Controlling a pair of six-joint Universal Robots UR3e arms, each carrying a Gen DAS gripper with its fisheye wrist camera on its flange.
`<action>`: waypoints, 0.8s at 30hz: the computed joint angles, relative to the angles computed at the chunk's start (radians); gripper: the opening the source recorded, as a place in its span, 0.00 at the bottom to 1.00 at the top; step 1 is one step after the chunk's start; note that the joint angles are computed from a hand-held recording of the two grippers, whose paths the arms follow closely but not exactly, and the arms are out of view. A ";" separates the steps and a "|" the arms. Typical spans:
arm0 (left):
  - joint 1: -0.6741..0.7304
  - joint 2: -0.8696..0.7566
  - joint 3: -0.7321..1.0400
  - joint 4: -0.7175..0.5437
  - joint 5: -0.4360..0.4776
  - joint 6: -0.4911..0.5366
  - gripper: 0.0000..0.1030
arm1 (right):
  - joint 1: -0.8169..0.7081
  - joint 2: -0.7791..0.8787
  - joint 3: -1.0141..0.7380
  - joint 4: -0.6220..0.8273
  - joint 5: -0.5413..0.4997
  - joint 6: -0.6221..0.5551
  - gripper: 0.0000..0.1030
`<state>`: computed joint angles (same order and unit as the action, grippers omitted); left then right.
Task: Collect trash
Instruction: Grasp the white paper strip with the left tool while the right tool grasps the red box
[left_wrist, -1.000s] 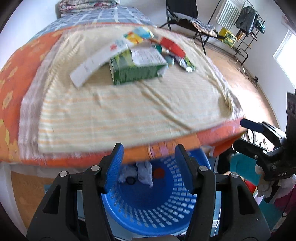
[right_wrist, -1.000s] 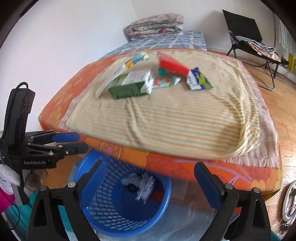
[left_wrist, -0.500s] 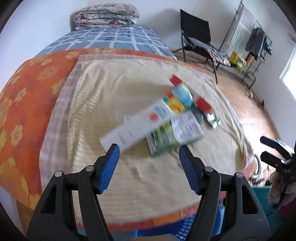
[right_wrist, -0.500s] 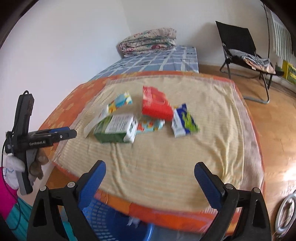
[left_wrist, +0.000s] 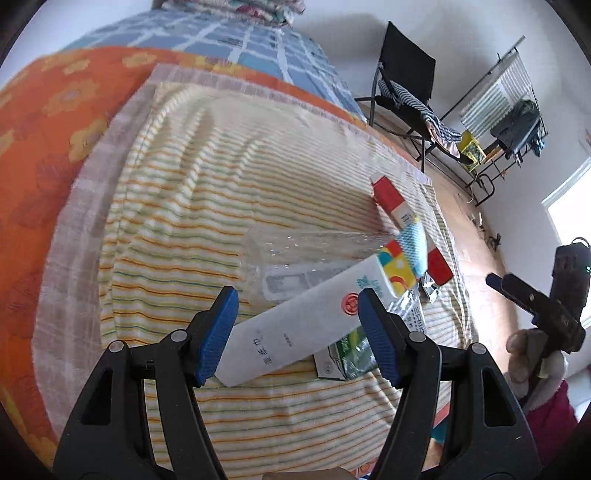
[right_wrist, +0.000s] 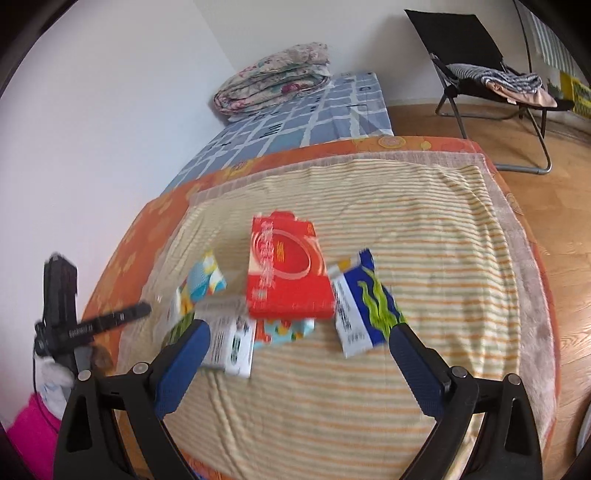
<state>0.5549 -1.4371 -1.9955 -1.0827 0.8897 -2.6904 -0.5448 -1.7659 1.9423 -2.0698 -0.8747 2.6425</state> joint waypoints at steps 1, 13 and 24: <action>0.002 -0.020 0.010 -0.015 -0.007 0.004 0.67 | 0.018 0.031 -0.016 -0.025 -0.005 0.022 0.96; -0.036 -0.038 0.026 -0.108 0.000 0.102 0.67 | 0.256 0.207 -0.086 -0.254 -0.158 0.071 0.96; -0.119 -0.026 -0.018 0.015 0.068 0.060 0.66 | 0.447 0.219 0.025 -0.532 -0.474 -0.054 0.85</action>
<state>0.4358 -1.4629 -2.0133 -1.0672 0.9577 -2.6309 -0.0977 -1.5466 1.9670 -2.6014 -1.3489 2.5886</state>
